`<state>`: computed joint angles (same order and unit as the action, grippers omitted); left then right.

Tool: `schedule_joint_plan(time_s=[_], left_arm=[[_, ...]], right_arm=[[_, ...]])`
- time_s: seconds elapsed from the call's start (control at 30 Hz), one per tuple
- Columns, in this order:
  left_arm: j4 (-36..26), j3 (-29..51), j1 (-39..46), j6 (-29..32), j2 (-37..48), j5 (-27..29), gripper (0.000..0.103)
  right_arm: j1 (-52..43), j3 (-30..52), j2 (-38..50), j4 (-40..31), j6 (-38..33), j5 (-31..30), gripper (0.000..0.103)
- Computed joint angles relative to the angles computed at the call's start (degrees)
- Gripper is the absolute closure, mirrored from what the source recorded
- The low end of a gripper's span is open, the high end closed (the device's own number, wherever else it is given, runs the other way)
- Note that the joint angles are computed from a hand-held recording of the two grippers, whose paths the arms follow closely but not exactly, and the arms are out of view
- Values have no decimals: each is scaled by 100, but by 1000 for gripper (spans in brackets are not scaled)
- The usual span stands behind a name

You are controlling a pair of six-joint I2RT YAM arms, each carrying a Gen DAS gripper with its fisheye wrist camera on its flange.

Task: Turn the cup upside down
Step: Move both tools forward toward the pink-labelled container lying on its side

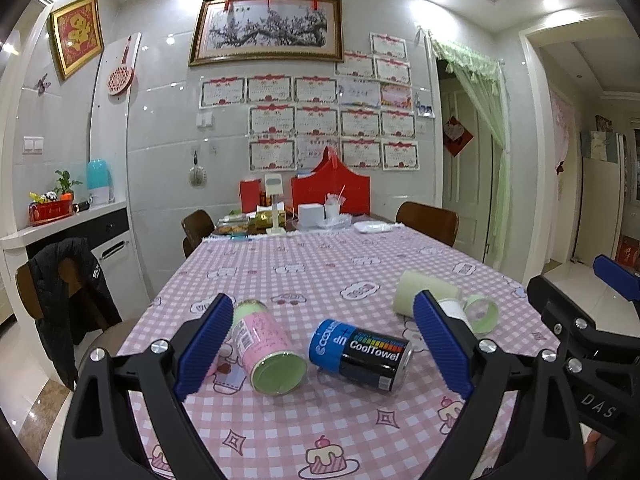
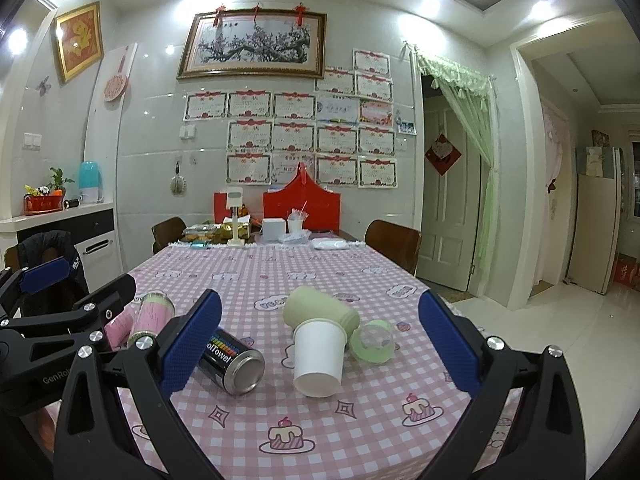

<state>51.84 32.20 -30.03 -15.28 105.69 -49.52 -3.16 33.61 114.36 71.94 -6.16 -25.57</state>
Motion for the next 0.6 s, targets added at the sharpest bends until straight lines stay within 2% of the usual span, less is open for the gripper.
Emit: schedule_joint_plan(time_s=[0.2,0.43,0.6], left_arm=[[-283,126,283,-255,156,429,13],[-1217,579,760,-689,506,1088,13],[-1438,849,1008,-843,826,1423,13]], right_arm=[[130,221,202,-285,-90,71,8],[342,766,504,-1174,-266,134,8],[438,1114,712,-1658,-304,200,8]])
